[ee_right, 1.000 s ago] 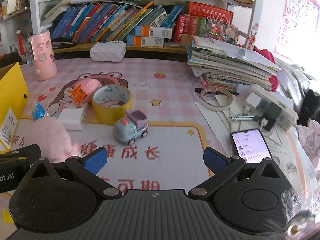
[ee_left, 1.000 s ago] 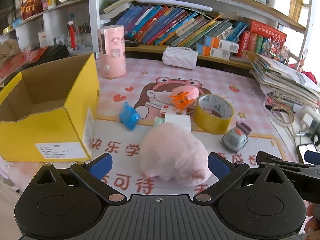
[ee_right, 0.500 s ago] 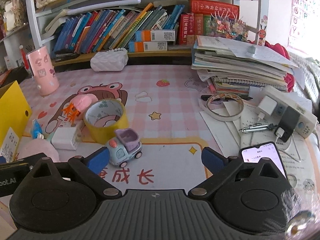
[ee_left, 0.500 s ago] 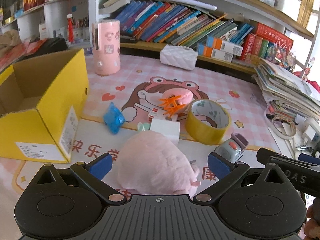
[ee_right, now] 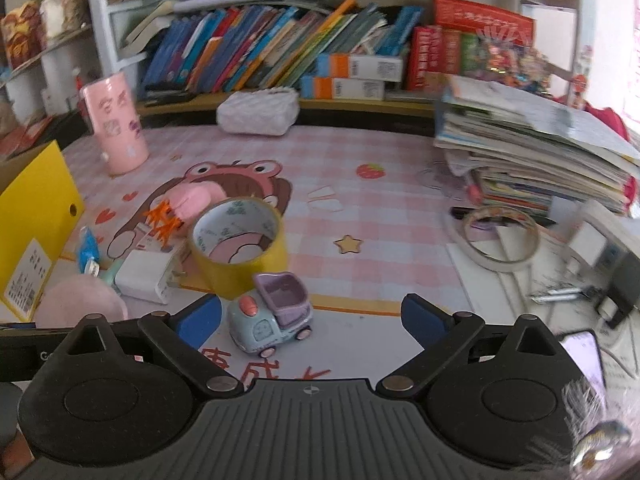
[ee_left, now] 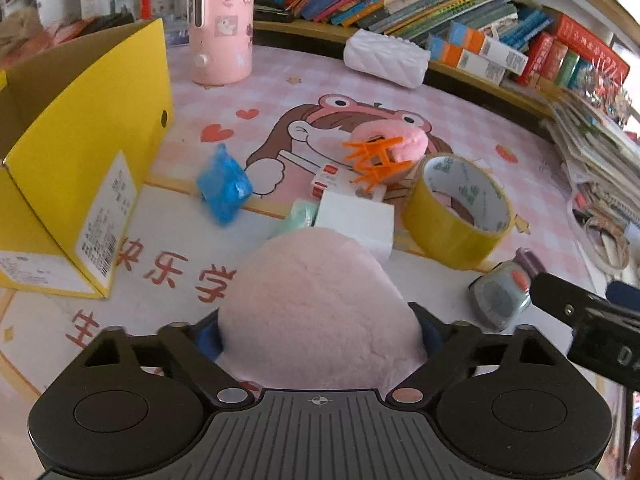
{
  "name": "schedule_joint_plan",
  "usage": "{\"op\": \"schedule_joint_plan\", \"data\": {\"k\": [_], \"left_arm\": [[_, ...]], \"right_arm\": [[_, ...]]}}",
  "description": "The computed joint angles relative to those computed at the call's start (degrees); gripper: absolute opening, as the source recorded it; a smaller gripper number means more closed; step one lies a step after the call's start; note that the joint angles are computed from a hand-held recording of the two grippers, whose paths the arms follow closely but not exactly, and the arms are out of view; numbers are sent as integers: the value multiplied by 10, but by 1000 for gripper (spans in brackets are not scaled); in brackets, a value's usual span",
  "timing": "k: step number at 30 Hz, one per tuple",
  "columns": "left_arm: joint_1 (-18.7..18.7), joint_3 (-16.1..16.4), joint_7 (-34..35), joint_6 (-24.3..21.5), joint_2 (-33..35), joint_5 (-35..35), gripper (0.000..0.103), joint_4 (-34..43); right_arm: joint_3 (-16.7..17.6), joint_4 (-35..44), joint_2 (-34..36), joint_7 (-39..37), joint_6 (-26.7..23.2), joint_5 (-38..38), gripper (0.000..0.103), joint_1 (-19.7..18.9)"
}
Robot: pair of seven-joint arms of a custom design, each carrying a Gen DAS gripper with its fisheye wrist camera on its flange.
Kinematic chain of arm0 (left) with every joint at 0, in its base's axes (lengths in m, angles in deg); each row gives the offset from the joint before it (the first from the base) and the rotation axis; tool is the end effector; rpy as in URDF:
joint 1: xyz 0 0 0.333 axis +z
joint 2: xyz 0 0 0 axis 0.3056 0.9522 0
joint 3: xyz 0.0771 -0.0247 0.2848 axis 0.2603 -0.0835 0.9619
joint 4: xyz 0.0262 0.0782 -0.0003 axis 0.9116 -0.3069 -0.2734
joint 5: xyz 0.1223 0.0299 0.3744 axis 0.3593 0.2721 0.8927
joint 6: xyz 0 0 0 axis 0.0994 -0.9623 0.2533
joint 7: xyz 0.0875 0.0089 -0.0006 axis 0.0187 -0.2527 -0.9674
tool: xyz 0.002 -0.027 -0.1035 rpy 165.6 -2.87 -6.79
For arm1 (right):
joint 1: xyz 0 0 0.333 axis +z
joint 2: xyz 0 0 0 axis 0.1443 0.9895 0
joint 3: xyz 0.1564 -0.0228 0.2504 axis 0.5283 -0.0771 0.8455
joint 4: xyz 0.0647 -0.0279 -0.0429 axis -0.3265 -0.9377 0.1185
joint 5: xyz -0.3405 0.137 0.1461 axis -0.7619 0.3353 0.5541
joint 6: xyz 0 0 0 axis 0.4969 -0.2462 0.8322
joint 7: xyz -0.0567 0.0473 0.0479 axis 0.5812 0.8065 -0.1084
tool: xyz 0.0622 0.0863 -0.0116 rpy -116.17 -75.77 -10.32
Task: Organize objects
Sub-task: 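Lower the left tool onto the pink plush pig and close while the right tool approaches the grey toy truck, then close the right tool on the grey toy truck with purple bed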
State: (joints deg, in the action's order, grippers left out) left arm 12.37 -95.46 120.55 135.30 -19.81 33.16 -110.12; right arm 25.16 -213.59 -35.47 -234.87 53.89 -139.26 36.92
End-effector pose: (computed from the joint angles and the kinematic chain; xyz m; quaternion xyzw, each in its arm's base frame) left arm 0.5356 -0.0852 0.4061 -0.5218 0.7939 -0.2892 0.1174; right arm 0.4237 0.3411 0.4094 -0.4819 0.7777 -0.3269 0.2368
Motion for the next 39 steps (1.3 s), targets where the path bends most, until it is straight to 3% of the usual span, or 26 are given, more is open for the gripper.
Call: {"op": "schedule_joint_plan", "data": {"k": [2, 5, 11, 16, 28, 39], "left_arm": [[2, 3, 7, -12, -3, 1, 81, 3], [7, 5, -4, -29, -11, 17, 79, 5], [3, 20, 40, -31, -41, -19, 79, -7], [2, 31, 49, -33, -55, -32, 79, -11], [4, 51, 91, -64, -72, -81, 79, -12], [36, 88, 191, -142, -93, -153, 79, -8]], "right_arm": [[-7, 2, 7, -22, 21, 7, 93, -5], [-17, 5, 19, -52, 52, 24, 89, -13], [-32, 19, 49, -106, 98, 42, 83, -20], [-44, 28, 69, -138, 119, 61, 62, -19], [-30, 45, 47, -82, 37, 32, 61, 8], [8, 121, 71, -25, -80, 26, 62, 63]]}}
